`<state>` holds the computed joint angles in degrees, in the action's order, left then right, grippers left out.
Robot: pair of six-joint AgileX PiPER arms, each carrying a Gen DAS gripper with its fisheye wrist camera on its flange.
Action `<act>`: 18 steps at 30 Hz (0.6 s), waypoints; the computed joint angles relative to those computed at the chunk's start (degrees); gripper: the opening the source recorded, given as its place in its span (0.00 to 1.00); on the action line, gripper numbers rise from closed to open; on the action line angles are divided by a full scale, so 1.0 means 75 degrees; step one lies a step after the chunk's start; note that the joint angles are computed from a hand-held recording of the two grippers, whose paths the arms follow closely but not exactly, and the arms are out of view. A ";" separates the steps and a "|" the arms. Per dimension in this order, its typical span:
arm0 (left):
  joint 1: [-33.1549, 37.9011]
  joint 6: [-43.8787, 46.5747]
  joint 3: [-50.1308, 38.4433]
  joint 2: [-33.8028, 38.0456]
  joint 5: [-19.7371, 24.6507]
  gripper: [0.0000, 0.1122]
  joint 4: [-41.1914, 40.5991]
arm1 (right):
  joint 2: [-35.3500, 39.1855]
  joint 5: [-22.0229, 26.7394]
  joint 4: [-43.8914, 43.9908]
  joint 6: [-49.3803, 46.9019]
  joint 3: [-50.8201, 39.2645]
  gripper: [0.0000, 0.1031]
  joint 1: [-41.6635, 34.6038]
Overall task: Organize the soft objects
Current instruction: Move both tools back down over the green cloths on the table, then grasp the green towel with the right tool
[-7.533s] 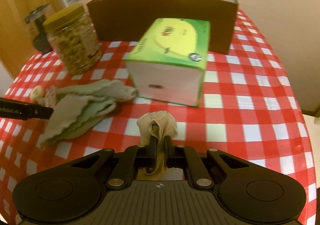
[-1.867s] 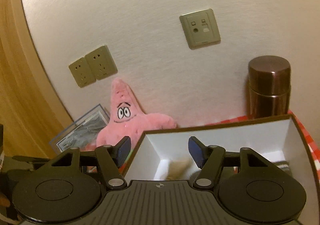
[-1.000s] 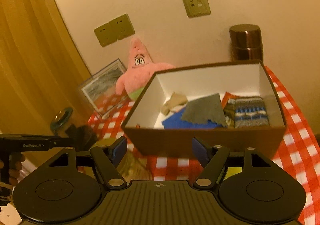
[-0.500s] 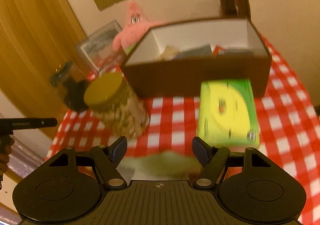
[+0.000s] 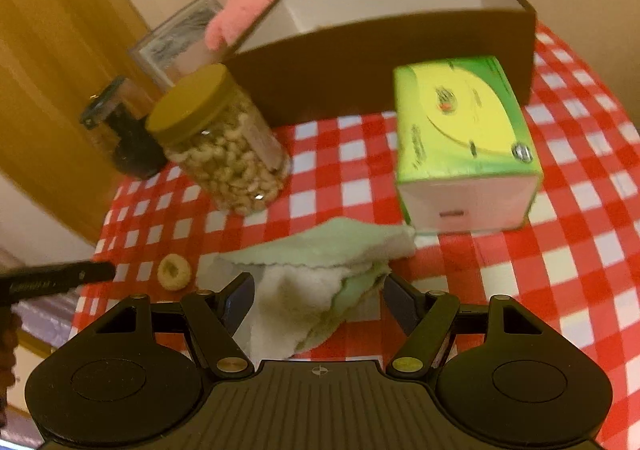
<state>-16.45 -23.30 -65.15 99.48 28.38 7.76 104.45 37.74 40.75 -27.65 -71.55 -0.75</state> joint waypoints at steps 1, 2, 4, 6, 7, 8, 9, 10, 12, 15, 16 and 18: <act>-0.0043 -0.0095 0.0027 -0.0006 0.0001 0.39 0.0071 | 0.0038 -0.0031 -0.0035 0.0139 -0.0017 0.69 0.0007; -0.0082 -0.0158 0.0059 -0.0011 -0.0008 0.39 0.0111 | 0.0085 -0.0073 -0.0020 0.0231 -0.0024 0.69 -0.0007; -0.0120 -0.0174 0.0067 0.0003 -0.0006 0.39 0.0089 | 0.0184 -0.0156 -0.0055 0.0507 -0.0061 0.69 -0.0014; -0.0158 -0.0184 0.0068 0.0014 0.0008 0.39 0.0097 | 0.0310 -0.0198 -0.0136 0.0805 -0.0133 0.69 -0.0013; -0.0171 -0.0198 0.0051 0.0033 0.0021 0.39 0.0111 | 0.0376 -0.0221 -0.0199 0.0976 -0.0178 0.69 -0.0003; -0.0182 -0.0204 0.0035 0.0051 0.0032 0.39 0.0121 | 0.0440 -0.0234 -0.0253 0.1131 -0.0223 0.69 0.0007; -0.0193 -0.0199 0.0025 0.0067 0.0032 0.39 0.0124 | 0.0499 -0.0246 -0.0276 0.1259 -0.0255 0.69 0.0010; -0.0197 -0.0187 0.0010 0.0080 0.0036 0.39 0.0122 | 0.0561 -0.0248 -0.0293 0.1380 -0.0292 0.69 0.0014; -0.0184 -0.0120 -0.0025 0.0111 0.0040 0.39 0.0087 | 0.0635 -0.0288 -0.0311 0.1527 -0.0312 0.69 0.0048; -0.0189 -0.0131 -0.0073 0.0152 0.0075 0.39 0.0109 | 0.0761 -0.0357 -0.0397 0.1691 -0.0374 0.69 0.0156; -0.0180 -0.0111 -0.0093 0.0176 0.0080 0.39 0.0109 | 0.0806 -0.0365 -0.0414 0.1706 -0.0396 0.69 0.0187; -0.0167 -0.0065 -0.0131 0.0227 0.0097 0.39 0.0099 | 0.0875 -0.0415 -0.0515 0.1823 -0.0438 0.69 0.0299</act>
<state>-17.70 -23.79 -66.13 101.18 29.11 8.51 111.02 34.63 36.89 -13.97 -74.83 1.49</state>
